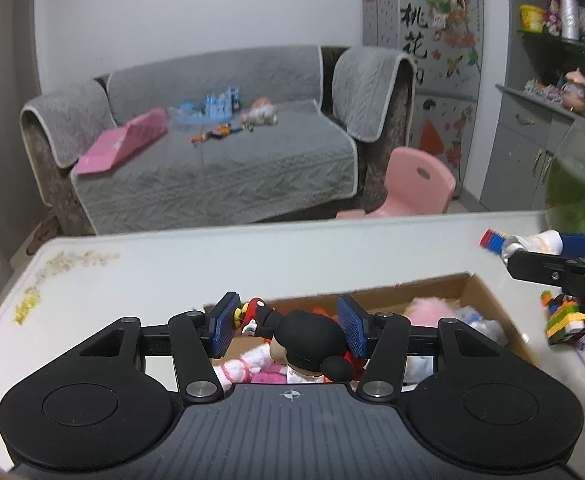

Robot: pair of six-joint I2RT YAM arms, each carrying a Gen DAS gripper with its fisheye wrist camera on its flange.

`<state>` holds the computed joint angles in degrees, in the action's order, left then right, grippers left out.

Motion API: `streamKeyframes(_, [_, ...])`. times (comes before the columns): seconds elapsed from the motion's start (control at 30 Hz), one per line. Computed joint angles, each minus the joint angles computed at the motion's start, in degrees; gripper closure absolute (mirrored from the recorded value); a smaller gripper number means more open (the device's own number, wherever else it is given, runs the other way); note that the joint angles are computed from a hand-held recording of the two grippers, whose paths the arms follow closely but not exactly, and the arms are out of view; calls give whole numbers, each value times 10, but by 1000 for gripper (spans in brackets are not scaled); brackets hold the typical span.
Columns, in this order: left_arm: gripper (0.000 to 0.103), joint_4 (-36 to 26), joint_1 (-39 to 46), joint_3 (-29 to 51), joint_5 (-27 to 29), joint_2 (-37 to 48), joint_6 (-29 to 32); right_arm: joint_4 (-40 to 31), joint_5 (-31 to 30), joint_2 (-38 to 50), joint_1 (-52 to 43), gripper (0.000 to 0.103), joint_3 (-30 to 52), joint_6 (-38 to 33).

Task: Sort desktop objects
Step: 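Carry both held items over the tray and open both tools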

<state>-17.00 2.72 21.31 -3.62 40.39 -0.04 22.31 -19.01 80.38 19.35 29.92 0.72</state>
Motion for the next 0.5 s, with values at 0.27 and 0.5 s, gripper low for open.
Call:
streamKeyframes(0.27, [43, 89, -47, -75, -21, 55, -17, 22, -14, 28, 5, 32, -22, -12])
streamKeyframes(0.5, [43, 188, -132, -112, -89, 127, -45, 29, -5, 62, 13, 32, -14, -16])
